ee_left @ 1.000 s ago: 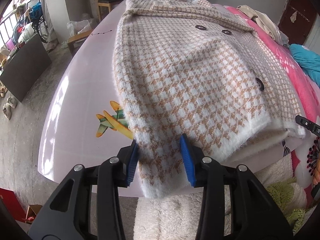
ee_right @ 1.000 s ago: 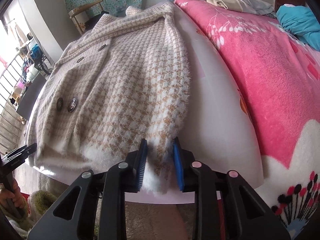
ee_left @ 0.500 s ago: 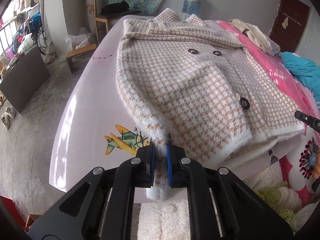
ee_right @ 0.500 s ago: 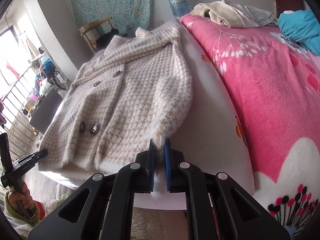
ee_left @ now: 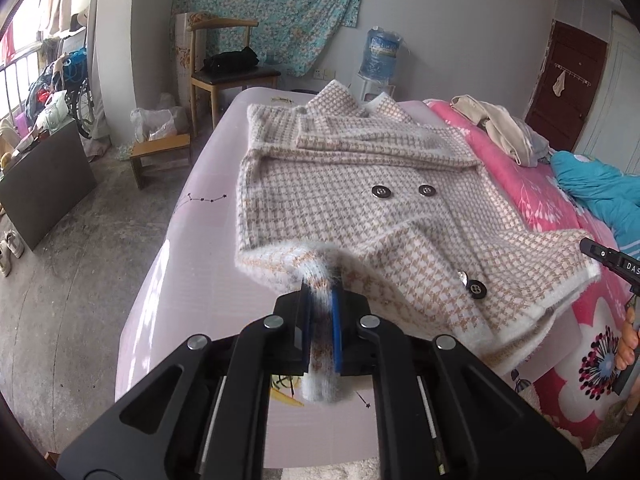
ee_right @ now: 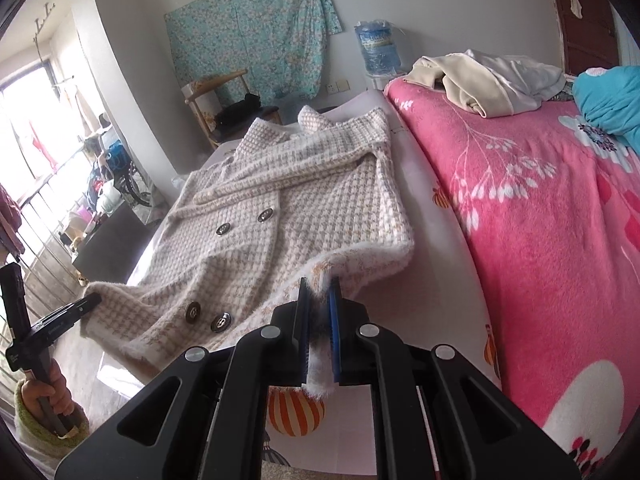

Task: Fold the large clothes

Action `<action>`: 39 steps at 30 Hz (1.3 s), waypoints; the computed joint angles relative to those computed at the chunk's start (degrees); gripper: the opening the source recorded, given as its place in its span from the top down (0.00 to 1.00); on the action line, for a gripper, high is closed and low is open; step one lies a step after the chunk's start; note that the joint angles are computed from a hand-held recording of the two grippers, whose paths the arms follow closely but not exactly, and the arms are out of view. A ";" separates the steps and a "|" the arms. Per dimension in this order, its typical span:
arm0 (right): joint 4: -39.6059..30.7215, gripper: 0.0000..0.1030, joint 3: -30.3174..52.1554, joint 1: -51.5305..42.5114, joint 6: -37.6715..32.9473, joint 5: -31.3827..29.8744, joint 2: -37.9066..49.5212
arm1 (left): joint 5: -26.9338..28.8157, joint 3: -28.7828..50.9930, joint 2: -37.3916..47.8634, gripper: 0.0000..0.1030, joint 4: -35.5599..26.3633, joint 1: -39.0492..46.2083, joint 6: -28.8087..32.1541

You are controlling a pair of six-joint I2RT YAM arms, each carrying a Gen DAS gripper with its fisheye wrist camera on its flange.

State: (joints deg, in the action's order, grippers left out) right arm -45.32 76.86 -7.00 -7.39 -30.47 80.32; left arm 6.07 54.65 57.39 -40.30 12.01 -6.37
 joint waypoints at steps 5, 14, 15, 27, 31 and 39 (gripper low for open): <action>1.99 0.92 4.91 1.82 1.72 0.65 3.62 | 1.75 3.93 5.60 0.93 3.74 2.42 0.72; 6.39 0.92 21.00 7.28 4.99 4.63 18.18 | 4.06 16.17 22.52 0.92 9.77 6.42 0.26; 6.63 0.92 23.20 8.04 5.43 5.53 20.36 | 4.86 18.13 25.24 0.89 9.87 7.03 -0.70; 1.75 0.42 37.72 9.01 10.74 9.20 35.69 | 17.27 24.05 36.14 0.29 10.71 13.57 -5.90; 1.18 0.42 33.00 6.62 9.90 8.87 32.82 | 20.16 20.67 32.75 0.29 8.94 15.54 -4.82; -0.88 0.40 19.00 1.28 7.65 5.17 25.48 | 31.46 5.91 24.39 0.29 5.86 17.85 -3.27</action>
